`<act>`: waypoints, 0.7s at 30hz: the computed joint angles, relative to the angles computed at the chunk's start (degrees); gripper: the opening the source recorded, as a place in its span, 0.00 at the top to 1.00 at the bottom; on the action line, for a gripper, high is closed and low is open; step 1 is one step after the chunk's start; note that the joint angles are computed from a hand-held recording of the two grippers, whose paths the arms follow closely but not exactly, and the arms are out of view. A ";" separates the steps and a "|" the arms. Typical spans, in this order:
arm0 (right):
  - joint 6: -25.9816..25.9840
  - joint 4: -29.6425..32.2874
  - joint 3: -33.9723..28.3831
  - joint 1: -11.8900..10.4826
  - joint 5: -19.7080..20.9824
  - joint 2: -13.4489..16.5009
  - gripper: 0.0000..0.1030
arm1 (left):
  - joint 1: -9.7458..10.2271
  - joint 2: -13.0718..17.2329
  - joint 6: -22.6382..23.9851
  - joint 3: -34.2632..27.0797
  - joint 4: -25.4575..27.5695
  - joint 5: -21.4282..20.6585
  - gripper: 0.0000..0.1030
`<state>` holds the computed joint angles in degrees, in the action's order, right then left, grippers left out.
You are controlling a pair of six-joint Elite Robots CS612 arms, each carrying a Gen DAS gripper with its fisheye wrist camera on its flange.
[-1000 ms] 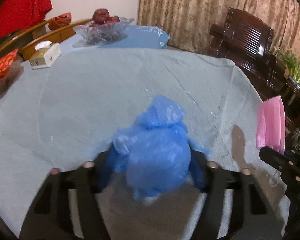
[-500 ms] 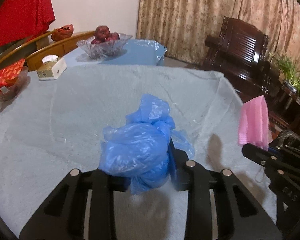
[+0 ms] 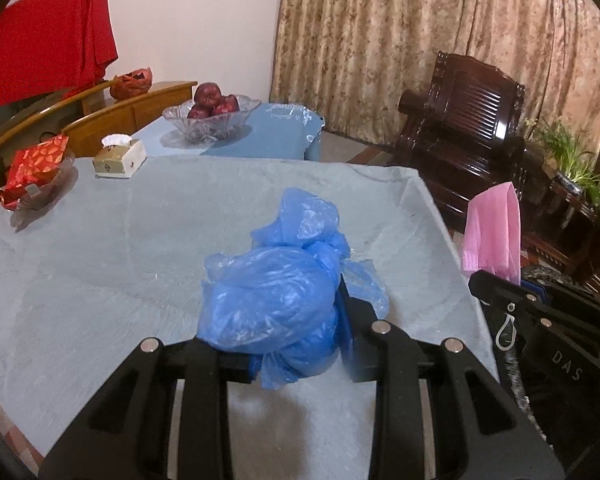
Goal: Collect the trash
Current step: 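Carry the blue bag and pink item over the bin with both grippers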
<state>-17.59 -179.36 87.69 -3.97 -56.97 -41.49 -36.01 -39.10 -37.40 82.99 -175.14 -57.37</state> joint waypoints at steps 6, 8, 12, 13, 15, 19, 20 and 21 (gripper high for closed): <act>-1.15 -1.84 2.96 -1.12 1.23 -2.38 0.88 | -1.60 -1.56 -0.26 1.50 -1.64 0.97 0.72; -1.61 -2.33 4.07 -1.63 1.68 -3.20 0.88 | -2.10 -1.86 -0.03 1.66 -2.01 1.13 0.72; -2.16 -3.92 6.49 -2.76 2.24 -4.81 0.88 | -3.08 -2.20 0.91 1.59 -2.72 0.97 0.72; -2.15 -4.23 6.99 -3.03 2.36 -5.16 0.88 | -3.34 -2.24 1.25 1.52 -2.88 0.95 0.72; -2.07 -5.27 8.29 -3.74 2.53 -5.98 0.88 | -4.01 -2.21 2.05 1.23 -3.25 0.94 0.72; -1.70 -7.37 10.36 -5.22 2.64 -7.17 0.88 | -5.25 -1.99 3.37 0.53 -4.36 0.77 0.72; -1.43 -8.03 10.94 -5.68 2.63 -7.50 0.88 | -5.47 -1.91 3.64 0.33 -4.53 0.72 0.72; -1.15 -8.61 11.36 -5.96 2.55 -7.73 0.88 | -5.75 -1.84 3.98 0.20 -4.85 0.61 0.72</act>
